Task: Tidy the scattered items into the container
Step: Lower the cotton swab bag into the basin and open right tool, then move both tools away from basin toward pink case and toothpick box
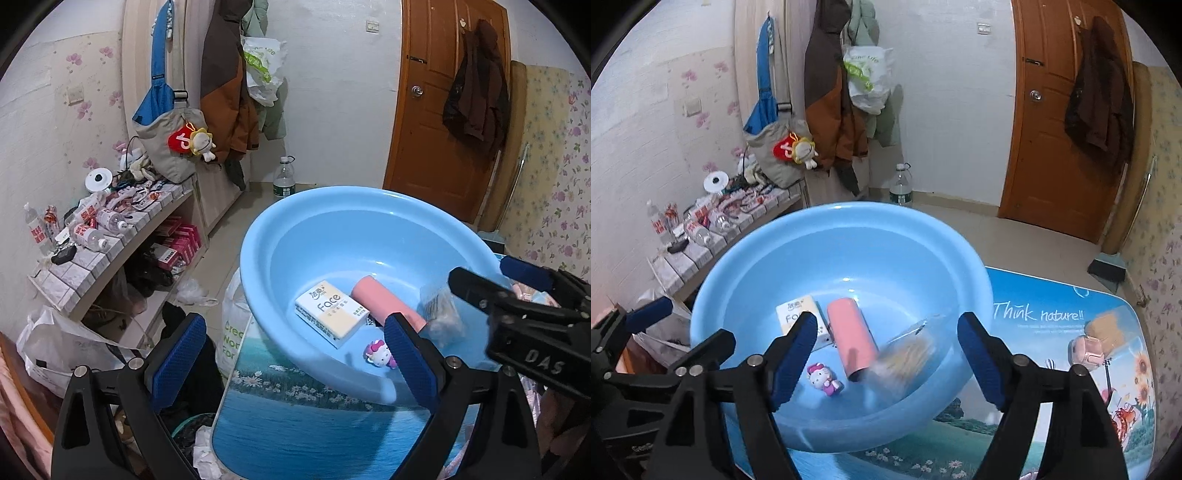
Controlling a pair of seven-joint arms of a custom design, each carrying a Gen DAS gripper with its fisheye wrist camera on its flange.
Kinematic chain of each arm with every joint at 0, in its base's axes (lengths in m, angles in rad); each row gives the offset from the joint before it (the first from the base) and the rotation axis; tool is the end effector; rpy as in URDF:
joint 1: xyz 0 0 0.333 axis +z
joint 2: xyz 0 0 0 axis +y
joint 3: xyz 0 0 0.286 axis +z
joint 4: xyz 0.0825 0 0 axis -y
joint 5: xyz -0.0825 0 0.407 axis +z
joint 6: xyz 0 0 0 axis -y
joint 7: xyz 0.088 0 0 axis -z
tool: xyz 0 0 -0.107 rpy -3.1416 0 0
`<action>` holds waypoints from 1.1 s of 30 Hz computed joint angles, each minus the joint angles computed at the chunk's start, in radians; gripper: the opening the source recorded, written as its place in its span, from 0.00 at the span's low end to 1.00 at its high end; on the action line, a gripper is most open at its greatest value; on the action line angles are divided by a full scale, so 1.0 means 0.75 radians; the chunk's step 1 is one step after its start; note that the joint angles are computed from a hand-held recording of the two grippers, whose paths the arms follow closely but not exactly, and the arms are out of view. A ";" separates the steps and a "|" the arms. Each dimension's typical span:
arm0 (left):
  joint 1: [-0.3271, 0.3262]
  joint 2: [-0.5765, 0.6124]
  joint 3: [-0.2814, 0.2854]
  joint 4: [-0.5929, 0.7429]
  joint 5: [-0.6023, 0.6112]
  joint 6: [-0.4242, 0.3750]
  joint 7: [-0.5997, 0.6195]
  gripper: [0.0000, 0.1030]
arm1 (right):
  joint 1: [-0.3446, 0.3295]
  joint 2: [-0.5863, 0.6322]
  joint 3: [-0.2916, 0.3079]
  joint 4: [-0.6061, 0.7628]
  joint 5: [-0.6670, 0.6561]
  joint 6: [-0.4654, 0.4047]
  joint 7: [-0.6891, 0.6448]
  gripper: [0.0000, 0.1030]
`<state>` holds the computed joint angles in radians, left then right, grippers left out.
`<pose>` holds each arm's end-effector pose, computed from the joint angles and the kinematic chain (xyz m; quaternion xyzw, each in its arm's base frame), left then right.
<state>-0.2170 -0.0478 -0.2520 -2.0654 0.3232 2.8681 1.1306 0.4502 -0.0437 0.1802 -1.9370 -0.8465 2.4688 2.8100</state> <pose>0.5343 -0.2928 0.5130 -0.5362 0.7321 -0.3484 0.2347 0.4942 0.3644 0.5286 -0.6135 0.6646 -0.2978 0.3052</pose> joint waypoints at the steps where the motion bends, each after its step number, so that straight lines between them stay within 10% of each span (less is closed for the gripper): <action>1: -0.001 0.000 0.001 -0.001 -0.012 -0.001 0.007 0.95 | 0.002 0.000 0.002 0.002 -0.004 -0.011 -0.002 0.78; 33: 0.033 -0.049 -0.002 -0.015 0.031 -0.014 -0.035 0.96 | 0.038 0.003 0.011 0.057 0.000 -0.084 -0.097 0.78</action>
<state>-0.1922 -0.0844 -0.2534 -2.0770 0.3463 2.8577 1.1043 0.4784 -0.0418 0.1888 -1.8943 -0.8464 2.4061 2.7373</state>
